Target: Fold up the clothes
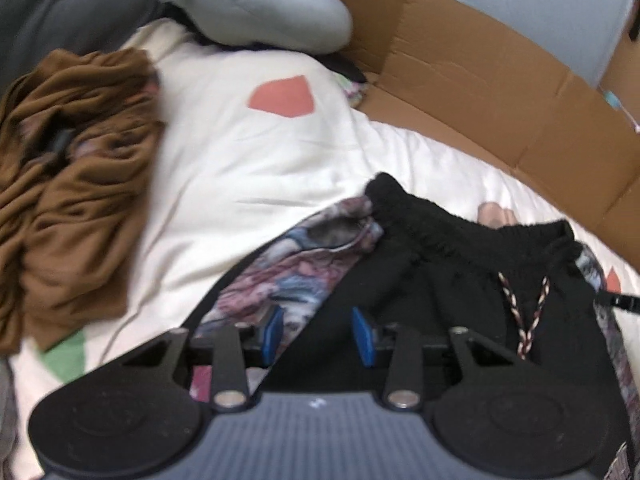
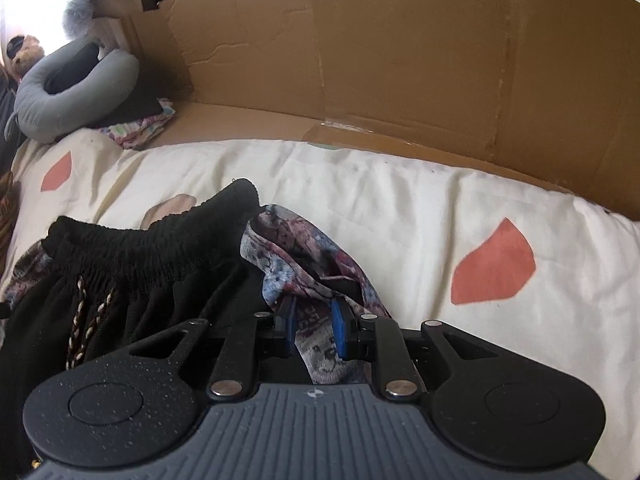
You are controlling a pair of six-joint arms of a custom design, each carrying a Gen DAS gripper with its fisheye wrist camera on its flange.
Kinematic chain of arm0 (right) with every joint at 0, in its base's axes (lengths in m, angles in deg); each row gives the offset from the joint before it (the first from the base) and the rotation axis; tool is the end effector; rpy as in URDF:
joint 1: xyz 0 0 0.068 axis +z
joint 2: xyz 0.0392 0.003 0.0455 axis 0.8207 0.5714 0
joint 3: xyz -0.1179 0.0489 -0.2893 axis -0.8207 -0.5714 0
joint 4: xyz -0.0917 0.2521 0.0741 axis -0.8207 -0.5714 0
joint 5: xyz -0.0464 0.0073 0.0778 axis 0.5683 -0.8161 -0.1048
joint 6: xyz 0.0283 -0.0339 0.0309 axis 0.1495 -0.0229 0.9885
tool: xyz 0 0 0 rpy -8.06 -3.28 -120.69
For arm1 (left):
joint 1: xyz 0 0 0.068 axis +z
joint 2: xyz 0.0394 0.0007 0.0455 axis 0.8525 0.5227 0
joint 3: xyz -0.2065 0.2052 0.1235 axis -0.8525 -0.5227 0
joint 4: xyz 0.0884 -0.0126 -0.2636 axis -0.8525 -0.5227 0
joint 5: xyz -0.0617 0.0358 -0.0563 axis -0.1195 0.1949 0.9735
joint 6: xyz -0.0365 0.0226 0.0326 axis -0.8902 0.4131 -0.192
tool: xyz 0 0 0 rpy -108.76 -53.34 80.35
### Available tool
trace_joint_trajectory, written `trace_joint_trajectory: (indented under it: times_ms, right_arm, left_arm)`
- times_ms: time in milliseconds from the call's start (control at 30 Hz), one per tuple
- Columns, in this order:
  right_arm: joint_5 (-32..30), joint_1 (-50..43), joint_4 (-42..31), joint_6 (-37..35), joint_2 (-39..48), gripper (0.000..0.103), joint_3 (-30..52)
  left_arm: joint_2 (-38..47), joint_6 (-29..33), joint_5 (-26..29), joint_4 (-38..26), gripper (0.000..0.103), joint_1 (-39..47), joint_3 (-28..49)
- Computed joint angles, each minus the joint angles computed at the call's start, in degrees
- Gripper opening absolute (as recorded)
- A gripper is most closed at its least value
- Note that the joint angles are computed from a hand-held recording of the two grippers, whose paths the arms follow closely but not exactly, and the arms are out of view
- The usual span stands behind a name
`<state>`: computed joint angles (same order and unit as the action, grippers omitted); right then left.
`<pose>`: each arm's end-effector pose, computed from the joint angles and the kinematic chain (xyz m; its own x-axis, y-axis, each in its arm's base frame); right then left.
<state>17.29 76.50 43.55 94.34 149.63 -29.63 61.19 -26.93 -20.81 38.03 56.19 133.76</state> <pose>0.2764 0.1006 0.2612 -0.7612 0.2012 -0.6165 0.1282 0.9786 0.1611 0.3204 -0.0202 0.3059 -0.8274 0.0498 -0.5595 0.1697 0.9717 -0.1643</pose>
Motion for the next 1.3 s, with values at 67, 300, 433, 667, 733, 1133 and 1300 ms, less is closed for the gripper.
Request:
trace_joint_trajectory:
  times_ms: [67, 300, 433, 667, 733, 1133, 1300]
  right_arm:
    - [-0.23, -0.28, -0.08, -0.42, 0.66, 0.020, 0.34]
    - [-2.35, -2.04, 2.80, 1.42, 1.35, 0.022, -1.99]
    - [-0.30, -0.60, 3.06, 0.42, 1.84, 0.023, -2.12]
    - [-2.59, -2.23, 2.04, 1.10, 1.44, 0.023, -1.66]
    - [-2.35, -1.79, 0.39, 1.74, 0.70, 0.024, -1.31]
    - [-2.62, -0.05, -8.93, 3.93, -10.58, 0.036, -3.56]
    - [-1.31, 2.81, -17.79, 3.82, -16.89, 0.036, -1.38]
  left_arm:
    - [1.23, -1.24, -0.44, 0.88, 0.041, -0.33, 0.08]
    - [3.46, -3.99, -8.69, 3.96, 0.031, -1.99, -1.01]
    - [4.59, -5.34, -11.24, 4.82, 0.031, -2.15, -0.42]
    - [4.99, -5.17, -10.29, 1.93, 0.031, -1.40, 1.41]
    - [4.19, -4.30, -8.95, 0.20, 0.031, -0.75, 1.65]
    - [-2.46, -1.45, -7.95, -10.09, 0.032, 0.59, 1.02]
    - [-5.30, -0.33, -8.03, -17.06, 0.033, 3.45, 2.28]
